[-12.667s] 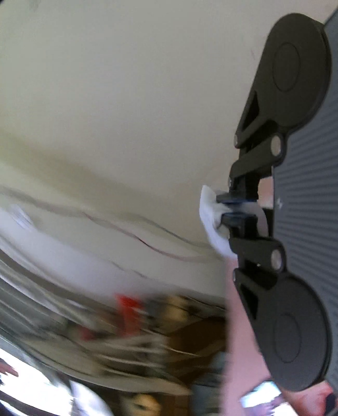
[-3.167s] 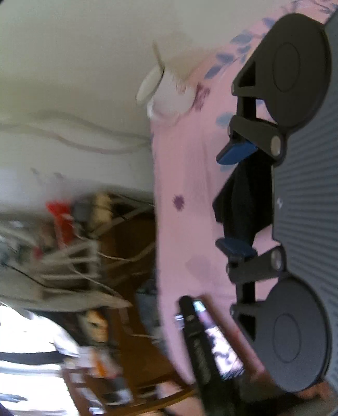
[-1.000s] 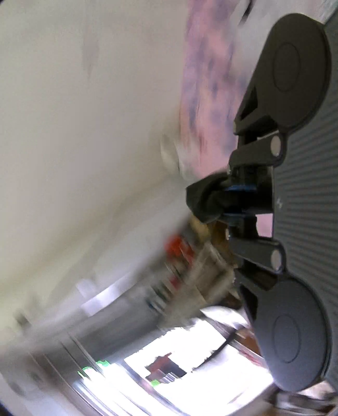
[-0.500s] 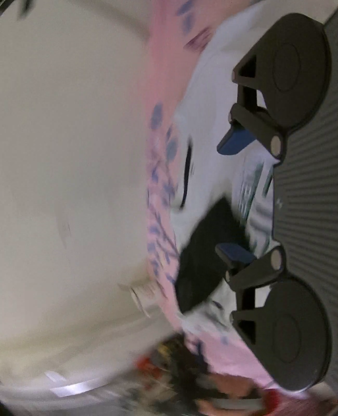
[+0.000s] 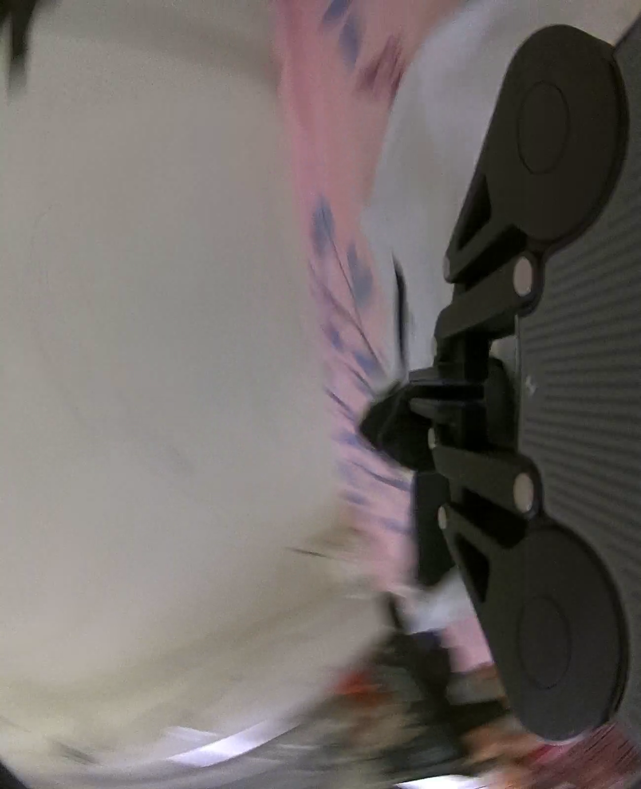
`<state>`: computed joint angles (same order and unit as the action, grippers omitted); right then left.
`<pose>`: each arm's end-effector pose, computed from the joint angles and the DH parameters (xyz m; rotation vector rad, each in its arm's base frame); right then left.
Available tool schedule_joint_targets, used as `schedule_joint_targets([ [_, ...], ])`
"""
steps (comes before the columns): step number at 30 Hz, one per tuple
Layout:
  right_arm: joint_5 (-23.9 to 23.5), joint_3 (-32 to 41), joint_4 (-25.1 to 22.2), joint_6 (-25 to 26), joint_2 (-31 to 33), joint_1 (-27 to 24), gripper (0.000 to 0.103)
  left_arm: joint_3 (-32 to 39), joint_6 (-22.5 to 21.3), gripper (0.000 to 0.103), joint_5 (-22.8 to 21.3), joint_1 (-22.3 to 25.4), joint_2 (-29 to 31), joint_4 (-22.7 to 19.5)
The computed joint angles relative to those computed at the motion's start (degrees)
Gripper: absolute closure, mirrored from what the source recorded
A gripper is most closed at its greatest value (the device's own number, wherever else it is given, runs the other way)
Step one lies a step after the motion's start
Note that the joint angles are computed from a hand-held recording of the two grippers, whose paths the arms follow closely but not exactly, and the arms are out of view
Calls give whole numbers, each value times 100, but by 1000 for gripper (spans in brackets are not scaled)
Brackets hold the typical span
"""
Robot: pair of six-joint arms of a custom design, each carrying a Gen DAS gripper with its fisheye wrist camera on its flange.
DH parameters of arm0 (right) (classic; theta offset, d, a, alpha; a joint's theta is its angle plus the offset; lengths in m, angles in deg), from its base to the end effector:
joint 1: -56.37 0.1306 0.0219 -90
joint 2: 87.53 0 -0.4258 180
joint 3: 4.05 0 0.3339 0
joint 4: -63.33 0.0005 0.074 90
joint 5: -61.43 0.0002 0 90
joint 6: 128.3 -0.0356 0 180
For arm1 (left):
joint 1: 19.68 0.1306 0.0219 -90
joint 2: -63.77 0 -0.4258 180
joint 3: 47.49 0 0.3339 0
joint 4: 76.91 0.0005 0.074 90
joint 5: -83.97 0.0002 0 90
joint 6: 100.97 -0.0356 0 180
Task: Fold small clothes
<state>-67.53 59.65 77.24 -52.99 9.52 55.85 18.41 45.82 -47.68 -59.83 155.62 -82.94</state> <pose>0.4491 0.0178 0.3356 -0.2148 1.9009 0.8134 0.3368 -0.2538 0.3566 -0.6887 1.8686 -0.3175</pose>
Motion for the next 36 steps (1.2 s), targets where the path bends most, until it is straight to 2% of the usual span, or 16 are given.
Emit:
schedule_joint_targets([
  [4, 620, -262, -224, 18, -102, -382, 102, 112, 253, 17, 236, 160, 8, -348],
  [5, 628, -290, -253, -34, -47, -409, 69, 256, 223, 17, 323, 179, 84, -588],
  [6, 699, -320, -280, -125, -35, -407, 54, 440, 108, 17, 454, 192, 182, -861],
  [10, 620, -421, 9, -224, 42, -290, 46, 1216, -584, 18, 927, 124, 698, -1876],
  [11, 642, -400, -38, -193, 33, -229, 42, 1380, -772, 27, 1024, 115, 843, -2036],
  [12, 668, -364, -94, -131, 37, -159, 43, 1551, -922, 43, 1124, 111, 999, -2234],
  [13, 662, -340, -239, 50, -2, -134, 48, 1673, -1048, 79, 1277, 123, 1139, -2355],
  [16, 898, -180, -675, 612, -37, 61, 100, 1679, -1319, 88, 840, -6, 1274, -2145],
  [19, 538, -394, 181, 117, -154, 58, 100, 1495, -1378, 89, -43, 17, 1236, -1704],
  [21, 518, -491, 588, -49, -244, 110, 100, 1356, -1106, 89, 387, 236, 1142, -1523],
  [23, 1141, -282, 25, 395, -179, 308, 99, 1454, -1177, 83, 504, 303, 1346, -1726],
  [25, 2111, 118, -912, 1017, 142, 520, 97, 1667, -1508, 71, -110, 138, 1554, -2031],
  [26, 2499, 234, -1195, 1046, 276, 544, 83, 1813, -1508, 58, -445, 53, 1649, -2311],
  [28, 2002, 61, -978, 504, 194, 226, 78, 1857, -1420, 55, -594, 25, 1682, -2469],
  [31, 1574, -480, -205, -292, -308, -374, 54, 1482, -1355, 54, -438, 68, 1438, -1960],
  [36, 1485, -1123, -351, -52, -1369, -1495, 52, 832, -1384, 50, -932, -98, 851, -756],
])
